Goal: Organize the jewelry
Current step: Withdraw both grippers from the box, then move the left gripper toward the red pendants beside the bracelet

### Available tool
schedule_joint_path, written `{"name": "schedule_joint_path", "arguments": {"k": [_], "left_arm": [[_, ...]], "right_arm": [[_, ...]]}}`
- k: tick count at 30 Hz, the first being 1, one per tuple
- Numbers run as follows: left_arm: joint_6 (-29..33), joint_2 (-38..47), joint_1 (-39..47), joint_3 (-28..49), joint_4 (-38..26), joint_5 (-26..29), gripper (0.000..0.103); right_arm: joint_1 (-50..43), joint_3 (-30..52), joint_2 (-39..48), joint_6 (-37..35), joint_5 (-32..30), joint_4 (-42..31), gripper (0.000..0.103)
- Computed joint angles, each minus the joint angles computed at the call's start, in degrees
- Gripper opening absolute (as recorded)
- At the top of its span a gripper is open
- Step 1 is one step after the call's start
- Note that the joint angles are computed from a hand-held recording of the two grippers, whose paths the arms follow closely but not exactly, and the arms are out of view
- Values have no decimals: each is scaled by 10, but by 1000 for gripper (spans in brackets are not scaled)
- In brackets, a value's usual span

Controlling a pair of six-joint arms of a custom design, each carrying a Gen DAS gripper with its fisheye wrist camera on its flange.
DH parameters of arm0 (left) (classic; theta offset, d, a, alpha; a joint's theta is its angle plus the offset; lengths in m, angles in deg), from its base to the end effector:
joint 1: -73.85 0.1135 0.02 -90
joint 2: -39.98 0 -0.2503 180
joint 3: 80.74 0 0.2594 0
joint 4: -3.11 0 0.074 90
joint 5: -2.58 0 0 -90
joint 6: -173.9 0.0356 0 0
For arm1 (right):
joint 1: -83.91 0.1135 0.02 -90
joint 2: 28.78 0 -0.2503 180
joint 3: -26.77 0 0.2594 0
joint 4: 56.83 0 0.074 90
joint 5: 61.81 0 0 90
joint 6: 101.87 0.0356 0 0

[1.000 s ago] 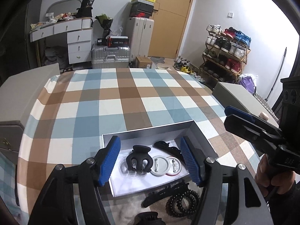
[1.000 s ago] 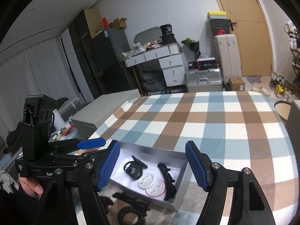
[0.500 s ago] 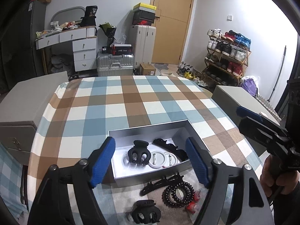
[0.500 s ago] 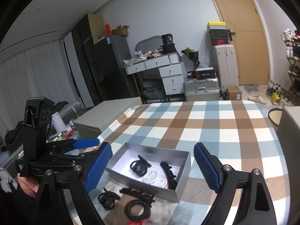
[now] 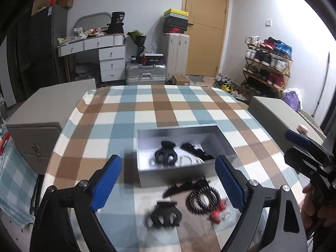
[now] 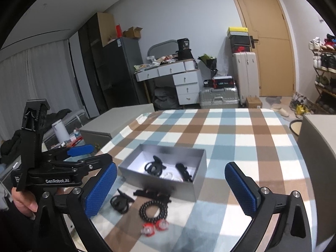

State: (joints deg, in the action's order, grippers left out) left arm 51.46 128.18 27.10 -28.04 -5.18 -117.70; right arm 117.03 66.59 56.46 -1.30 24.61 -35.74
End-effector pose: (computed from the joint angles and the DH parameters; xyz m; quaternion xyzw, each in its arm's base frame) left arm 0.2179 -0.2054 0.1406 0.0089 0.8937 -0.0563 0.4450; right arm 0.2342 0.1555 0.1330 -0.1808 0.8203 0.2260 0.4933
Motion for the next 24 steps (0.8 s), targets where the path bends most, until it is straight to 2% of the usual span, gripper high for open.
{"name": "schedule_joint_path", "arguments": {"k": [3,6,12,16,24], "left_arm": [[-10,2,-26,-16,9,-20,100],[-27,5,-46,-31,24,-24,100],[-35,33,-66,-37,58,29,100],[-36,75,-85,-13,55,34,100],[-50,141,-84,42,21,82,100]], "right_arm": [[4,-23,-14,0,12,3,103],[1,-45,-25,6,18,10,103],[-5,-85,-32,26,29,19,103],[-8,-114,-30,41,49,36,103],[-24,-147,3,58,54,81,103]]}}
